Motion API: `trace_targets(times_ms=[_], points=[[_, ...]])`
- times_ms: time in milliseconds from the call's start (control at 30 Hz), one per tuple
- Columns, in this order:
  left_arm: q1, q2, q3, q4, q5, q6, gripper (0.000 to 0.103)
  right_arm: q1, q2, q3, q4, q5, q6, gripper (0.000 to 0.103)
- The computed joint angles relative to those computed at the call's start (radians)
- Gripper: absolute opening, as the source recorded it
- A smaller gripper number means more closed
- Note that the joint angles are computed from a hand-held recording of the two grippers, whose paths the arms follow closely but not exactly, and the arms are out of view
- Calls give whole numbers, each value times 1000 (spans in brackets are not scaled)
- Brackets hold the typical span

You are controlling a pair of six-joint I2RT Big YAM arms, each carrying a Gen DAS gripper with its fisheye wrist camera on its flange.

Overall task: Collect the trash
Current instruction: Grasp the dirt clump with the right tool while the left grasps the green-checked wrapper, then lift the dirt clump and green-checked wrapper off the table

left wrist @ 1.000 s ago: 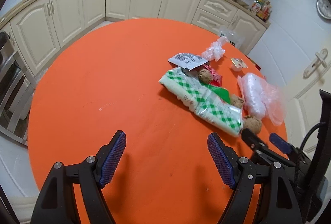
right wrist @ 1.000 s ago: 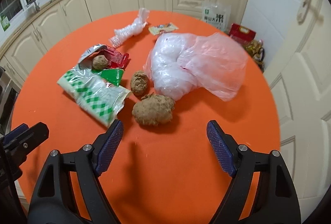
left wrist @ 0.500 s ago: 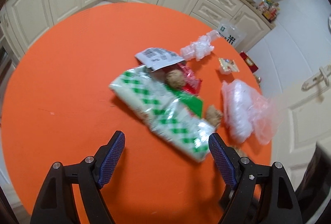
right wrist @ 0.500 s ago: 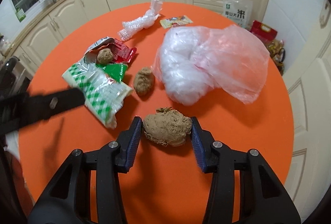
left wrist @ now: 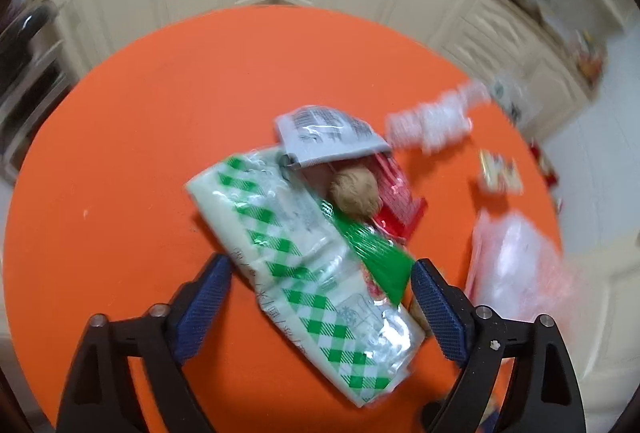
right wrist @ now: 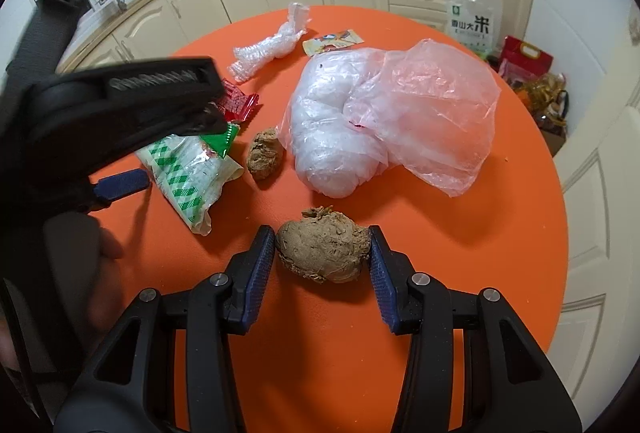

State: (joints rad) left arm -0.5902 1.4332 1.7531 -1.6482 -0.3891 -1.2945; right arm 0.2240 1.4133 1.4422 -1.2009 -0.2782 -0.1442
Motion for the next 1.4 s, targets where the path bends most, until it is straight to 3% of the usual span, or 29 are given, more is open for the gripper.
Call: trace_targets(times_ms=[200, 333, 467, 600, 733, 900, 1267, 1400], points=[[-59, -12, -40, -12, -62, 132, 73, -2, -6, 1, -12, 6, 12, 44], [-89, -72, -86, -22, -38, 139, 57, 5, -15, -6, -12, 26, 21, 44], [-119, -156, -148, -12, 4, 152, 51, 15, -28, -14, -17, 37, 36, 44], [-116, -241, -215, 53, 55, 133, 48, 37, -55, -35, -6, 74, 49, 44], [-118, -263, -238, 62, 55, 132, 47, 46, -83, -52, -15, 76, 62, 44], [-151, -287, -229, 44, 40, 122, 47, 57, -128, -67, -16, 98, 70, 44], [-330, -299, -187, 4, -76, 15, 44, 30, -249, -107, -27, 121, 73, 44], [-355, -288, -189, -24, -67, 7, 45, 14, -279, -121, -31, 118, 75, 44]])
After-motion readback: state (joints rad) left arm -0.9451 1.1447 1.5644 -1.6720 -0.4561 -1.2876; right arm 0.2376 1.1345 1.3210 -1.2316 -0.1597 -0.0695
